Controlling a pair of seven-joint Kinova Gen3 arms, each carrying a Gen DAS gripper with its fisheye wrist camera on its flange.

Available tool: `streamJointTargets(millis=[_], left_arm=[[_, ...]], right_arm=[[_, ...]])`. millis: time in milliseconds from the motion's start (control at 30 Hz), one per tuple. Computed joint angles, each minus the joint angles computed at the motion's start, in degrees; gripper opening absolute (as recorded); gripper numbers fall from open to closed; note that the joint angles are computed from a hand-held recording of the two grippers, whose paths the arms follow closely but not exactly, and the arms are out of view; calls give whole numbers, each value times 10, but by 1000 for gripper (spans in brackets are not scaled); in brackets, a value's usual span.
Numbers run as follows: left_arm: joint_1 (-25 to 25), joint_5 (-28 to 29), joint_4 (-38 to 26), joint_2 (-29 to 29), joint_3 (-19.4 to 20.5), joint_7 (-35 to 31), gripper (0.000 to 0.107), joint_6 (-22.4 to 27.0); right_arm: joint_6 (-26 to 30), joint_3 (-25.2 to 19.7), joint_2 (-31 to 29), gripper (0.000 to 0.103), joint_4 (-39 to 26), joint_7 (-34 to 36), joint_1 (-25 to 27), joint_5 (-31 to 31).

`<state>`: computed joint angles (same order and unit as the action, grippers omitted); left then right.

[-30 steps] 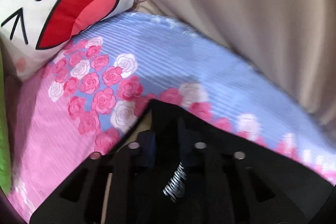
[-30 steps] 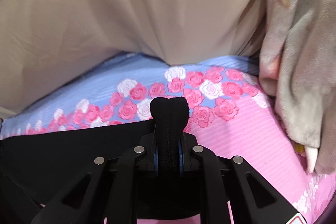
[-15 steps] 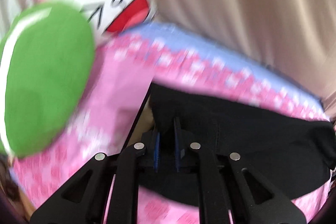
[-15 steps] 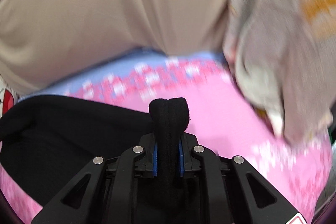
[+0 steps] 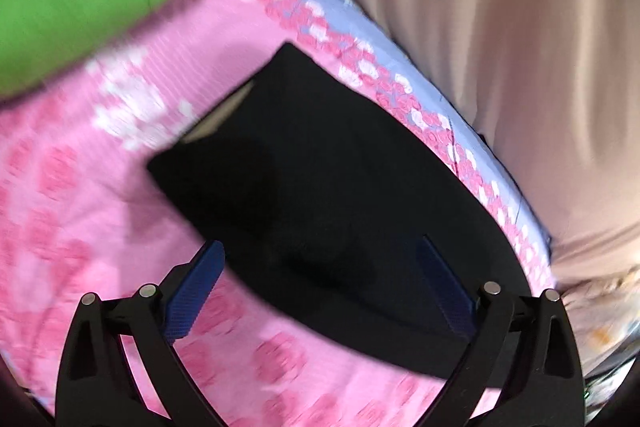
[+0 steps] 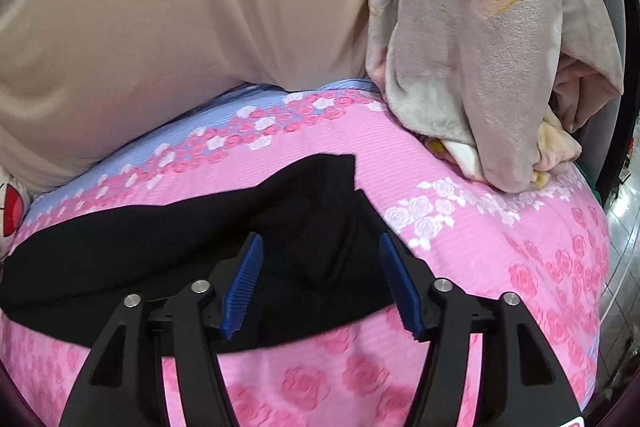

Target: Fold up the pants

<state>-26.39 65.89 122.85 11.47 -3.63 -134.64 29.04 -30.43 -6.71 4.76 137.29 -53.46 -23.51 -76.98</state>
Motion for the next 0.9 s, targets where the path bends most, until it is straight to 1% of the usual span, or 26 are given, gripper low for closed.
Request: streamJointTargets(millis=[33,67,100,133,167,200,267,333,367,400,433,467,500,533,567,600,633,667,700,733,767,800,833,867,900], left_arm=[[-5,7,-12,16,5,12,84,10],[-18,20,-17,24,19,15,76,16],[-21,26,-25,30,23,11,59,18],[-13,23,-31,31,21,14,35,10],[5,11,-34,27,8,23,14,0],[12,-1,-33,17,0,30,7,-1],[-1,0,-13,-20,2,20,7,3],[-13,-19,3,-47,-11,24,7,19],[-11,-42,3,-45,-21,39,7,22],[3,-66,1,-32,-32,63,7,16],[22,-89,-5,-18,-48,86,7,14],[33,-112,-11,-3,-53,109,7,13],[35,-130,-15,11,-48,128,7,8],[27,-138,-14,14,-34,138,7,-1],[14,-138,-8,12,-11,140,7,-18],[8,-139,-5,8,1,145,8,-28],[9,-143,-4,6,4,153,8,-34],[11,-155,-7,7,5,168,8,-34],[9,-161,-8,8,7,175,8,-32],[8,-168,-11,8,8,184,8,-29],[8,-179,-15,8,8,194,8,-24],[7,-185,-19,9,9,201,8,-19],[6,-191,-23,10,10,206,9,-15],[5,-198,-29,14,10,213,9,-13],[3,-203,-31,14,11,215,9,-10]], right_arm=[[0,-3,-1,62,3,-1,-6,-4],[-3,-5,-2,62,6,-5,-14,-5],[-2,3,-3,62,12,-16,-29,3],[0,18,-4,62,19,-34,-52,15],[4,30,-3,62,23,-52,-68,29],[4,33,0,62,25,-68,-73,42],[8,13,-2,62,31,-100,-57,67],[30,-24,-6,63,36,-143,-9,113],[36,-44,-2,65,36,-164,18,136],[50,-57,4,66,31,-180,44,160],[72,-64,15,66,18,-202,71,183],[95,-71,25,66,2,-225,98,206],[118,-80,36,66,-19,-247,124,230],[141,-92,46,66,-39,-266,151,253],[165,-98,60,66,-62,-283,171,276],[188,-95,76,71,-88,-301,180,300],[211,-81,93,72,-115,-321,179,323],[234,-57,111,72,-141,-341,171,346],[250,-31,131,66,-166,-362,158,369],[257,-5,147,53,-184,-374,140,390],[254,10,153,2,-193,-390,129,410],[242,14,148,4,-194,-411,124,431],[221,7,133,4,-185,-434,128,451],[198,-10,106,4,-170,-458,138,473],[174,-36,80,4,-149,-473,157,496]])
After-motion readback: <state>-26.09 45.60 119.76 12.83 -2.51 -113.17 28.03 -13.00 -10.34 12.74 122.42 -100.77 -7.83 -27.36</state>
